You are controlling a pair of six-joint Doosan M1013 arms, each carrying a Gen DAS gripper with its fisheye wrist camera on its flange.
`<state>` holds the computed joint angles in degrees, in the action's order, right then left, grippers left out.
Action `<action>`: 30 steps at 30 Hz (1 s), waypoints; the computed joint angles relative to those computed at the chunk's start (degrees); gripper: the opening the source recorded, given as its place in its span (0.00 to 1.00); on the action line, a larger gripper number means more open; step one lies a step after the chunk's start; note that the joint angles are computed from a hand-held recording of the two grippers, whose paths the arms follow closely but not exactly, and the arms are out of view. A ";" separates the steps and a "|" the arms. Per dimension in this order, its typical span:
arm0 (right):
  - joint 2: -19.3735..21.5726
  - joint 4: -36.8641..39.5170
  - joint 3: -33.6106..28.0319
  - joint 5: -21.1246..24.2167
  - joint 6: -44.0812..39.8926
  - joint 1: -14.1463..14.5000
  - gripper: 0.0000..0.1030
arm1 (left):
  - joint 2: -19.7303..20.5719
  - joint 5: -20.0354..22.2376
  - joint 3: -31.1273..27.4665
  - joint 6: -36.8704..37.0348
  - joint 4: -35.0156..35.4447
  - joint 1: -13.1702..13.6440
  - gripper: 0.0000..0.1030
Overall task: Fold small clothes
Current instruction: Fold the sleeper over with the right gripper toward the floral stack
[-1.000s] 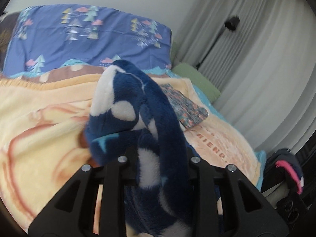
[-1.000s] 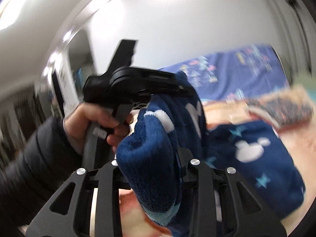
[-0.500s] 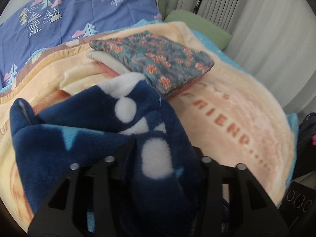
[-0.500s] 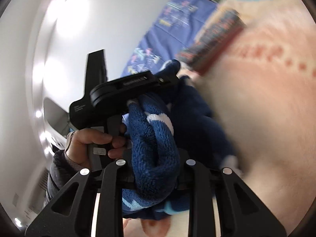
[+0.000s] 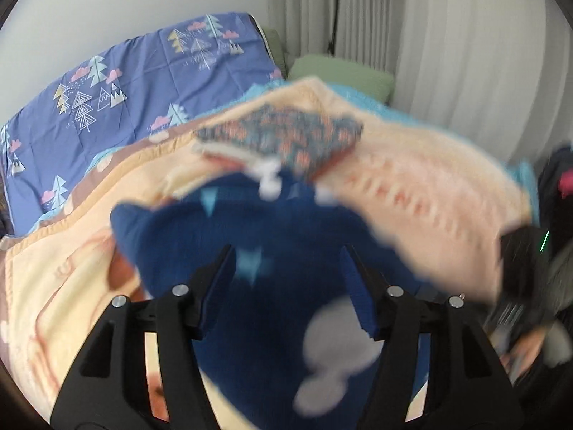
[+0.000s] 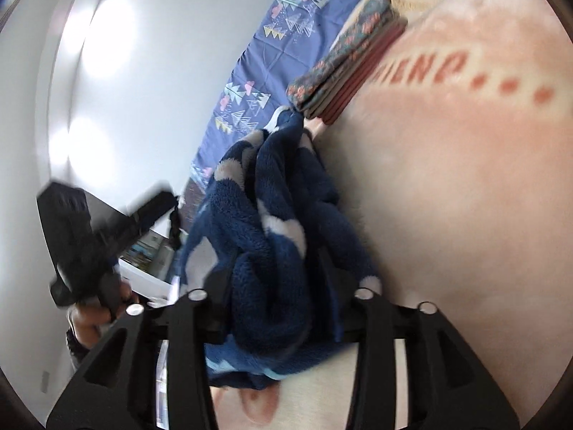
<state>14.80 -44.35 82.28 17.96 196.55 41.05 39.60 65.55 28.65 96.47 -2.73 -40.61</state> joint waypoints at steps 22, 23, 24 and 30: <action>3.38 13.49 -7.56 13.13 -28.09 0.58 0.16 | -15.96 -19.45 29.72 -1.17 3.17 -3.08 0.86; 3.21 13.67 -7.25 12.64 -27.92 0.48 0.16 | -17.56 -19.68 32.53 -2.02 3.11 -3.19 0.86; 3.42 13.82 -7.41 12.41 -27.92 0.44 0.16 | -18.48 -19.30 34.29 -3.36 4.05 -3.45 0.86; 4.05 11.25 -8.00 13.64 -26.43 0.92 0.16 | -17.94 -17.93 37.10 -12.19 16.31 -6.37 0.86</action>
